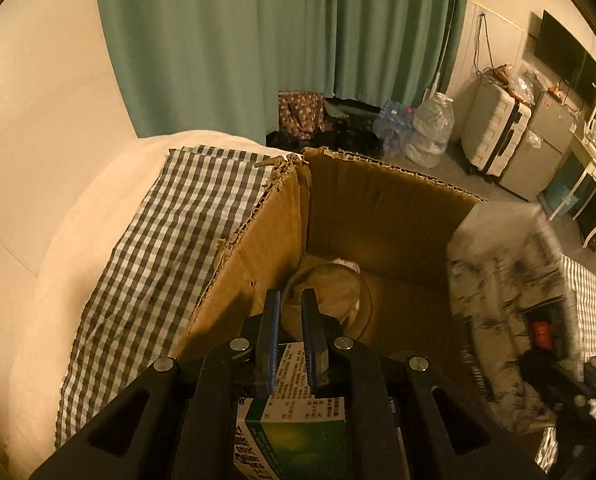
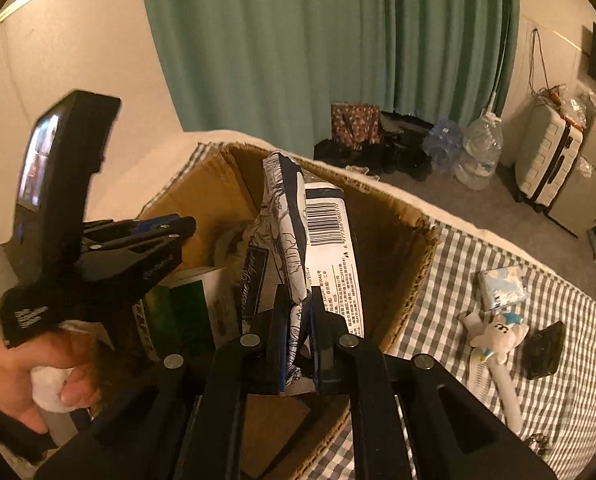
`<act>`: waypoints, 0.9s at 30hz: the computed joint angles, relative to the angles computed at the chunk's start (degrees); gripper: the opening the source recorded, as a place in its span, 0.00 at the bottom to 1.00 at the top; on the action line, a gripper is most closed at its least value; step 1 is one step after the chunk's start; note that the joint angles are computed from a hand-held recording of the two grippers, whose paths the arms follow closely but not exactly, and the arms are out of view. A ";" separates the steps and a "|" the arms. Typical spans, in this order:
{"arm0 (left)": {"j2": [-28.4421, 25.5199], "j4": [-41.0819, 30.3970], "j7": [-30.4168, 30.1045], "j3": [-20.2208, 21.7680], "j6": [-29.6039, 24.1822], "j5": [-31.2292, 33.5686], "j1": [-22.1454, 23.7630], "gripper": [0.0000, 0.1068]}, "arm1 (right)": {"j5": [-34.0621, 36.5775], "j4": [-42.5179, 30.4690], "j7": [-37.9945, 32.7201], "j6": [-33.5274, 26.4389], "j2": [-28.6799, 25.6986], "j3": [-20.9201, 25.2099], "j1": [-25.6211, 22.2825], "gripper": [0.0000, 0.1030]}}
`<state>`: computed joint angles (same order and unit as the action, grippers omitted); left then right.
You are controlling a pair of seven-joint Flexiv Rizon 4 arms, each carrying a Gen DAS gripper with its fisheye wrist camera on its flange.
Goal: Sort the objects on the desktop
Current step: 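Lift and carry the tape roll and wet-wipe pack over the cardboard box with both grippers, then open both grippers to drop the tape roll and wet-wipe pack into the box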
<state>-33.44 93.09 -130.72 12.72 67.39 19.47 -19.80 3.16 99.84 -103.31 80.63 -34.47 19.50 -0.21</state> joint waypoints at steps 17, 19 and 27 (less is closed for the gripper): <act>3.53 1.59 -1.25 0.42 -0.18 2.28 -0.87 0.10 | -1.79 0.35 1.07 -0.99 0.41 -3.00 3.17 0.39; 4.46 1.76 -2.17 0.76 -0.59 3.50 -1.41 0.10 | -1.07 0.80 0.37 -0.08 1.15 -1.44 1.91 0.41; 9.53 3.86 -6.21 0.13 -1.67 8.40 -2.02 0.10 | -0.21 4.70 1.53 3.33 5.57 -0.95 0.95 0.51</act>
